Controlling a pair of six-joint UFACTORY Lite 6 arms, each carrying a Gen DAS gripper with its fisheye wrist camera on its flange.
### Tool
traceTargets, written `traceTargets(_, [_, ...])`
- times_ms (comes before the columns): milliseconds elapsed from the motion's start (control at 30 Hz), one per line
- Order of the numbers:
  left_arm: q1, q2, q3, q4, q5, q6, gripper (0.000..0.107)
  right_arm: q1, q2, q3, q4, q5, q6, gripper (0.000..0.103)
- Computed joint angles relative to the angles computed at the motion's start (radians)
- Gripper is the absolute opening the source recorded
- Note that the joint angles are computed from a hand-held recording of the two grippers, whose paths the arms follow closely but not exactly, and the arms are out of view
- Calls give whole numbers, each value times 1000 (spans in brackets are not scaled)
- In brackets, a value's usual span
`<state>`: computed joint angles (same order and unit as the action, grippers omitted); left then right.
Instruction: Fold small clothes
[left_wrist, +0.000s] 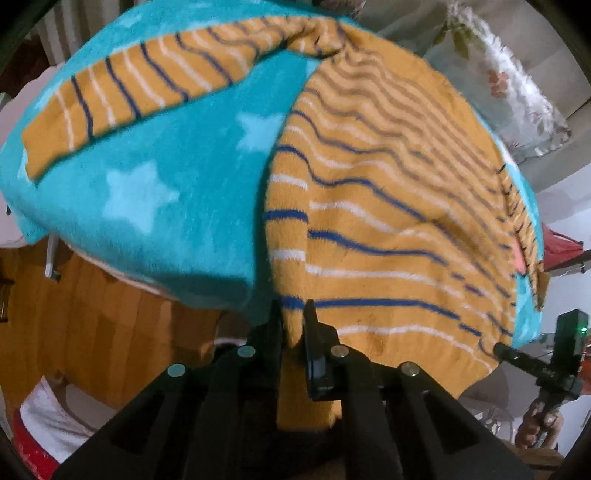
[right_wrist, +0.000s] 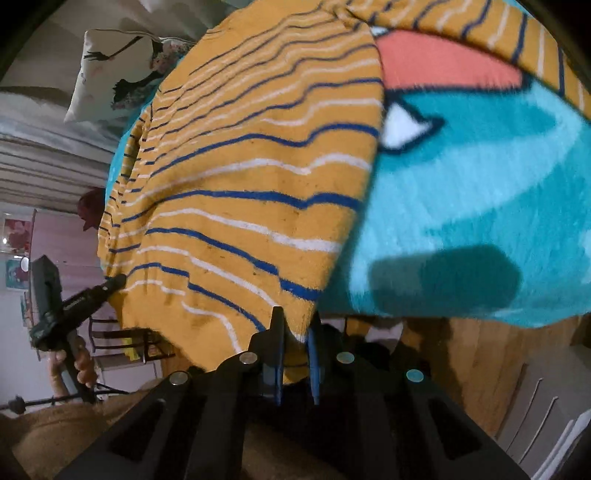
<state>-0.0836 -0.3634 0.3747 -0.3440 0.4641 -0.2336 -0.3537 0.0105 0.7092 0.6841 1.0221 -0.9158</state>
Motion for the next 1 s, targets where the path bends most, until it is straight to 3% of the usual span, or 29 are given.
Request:
traceTargets(133, [29, -78, -26, -2, 25, -6, 12, -61, -57, 48, -34, 11, -13, 16])
traceTargets(233, [6, -205, -23, 194, 89, -188, 25, -135, -91, 156, -107, -135, 43, 27])
traceTargets(300, [-31, -223, 19, 328, 122, -321, 38, -166, -49, 239, -180, -294, 90, 53])
traceTargets(333, [-37, -223, 37, 356, 132, -346, 39, -164, -28, 264, -229, -373, 120, 58])
traceTargets(400, [-54, -203, 86, 414, 141, -406, 42, -182, 46, 331, -306, -489, 197, 59])
traceTargets(500, [-83, -144, 148, 479, 127, -478, 53, -181, 154, 417, -327, -551, 224, 59])
traceTargets(700, [-144, 3, 260, 570, 95, -568, 54, -145, 374, 528, -592, -681, 401, 59])
traceTargets(733, [-148, 29, 280, 574, 87, -571, 54, -157, 402, 552, -582, -683, 386, 56])
traceTargets(800, [-165, 88, 328, 585, 74, -592, 55, -214, 502, 705, -436, -561, 311, 7])
traceTargets(900, [-185, 153, 384, 592, 65, -610, 56, -334, 549, 860, -210, -406, 235, 6])
traceTargets(1000, [-186, 197, 407, 569, 37, -597, 56, -433, 625, 1052, -179, -324, 326, 6])
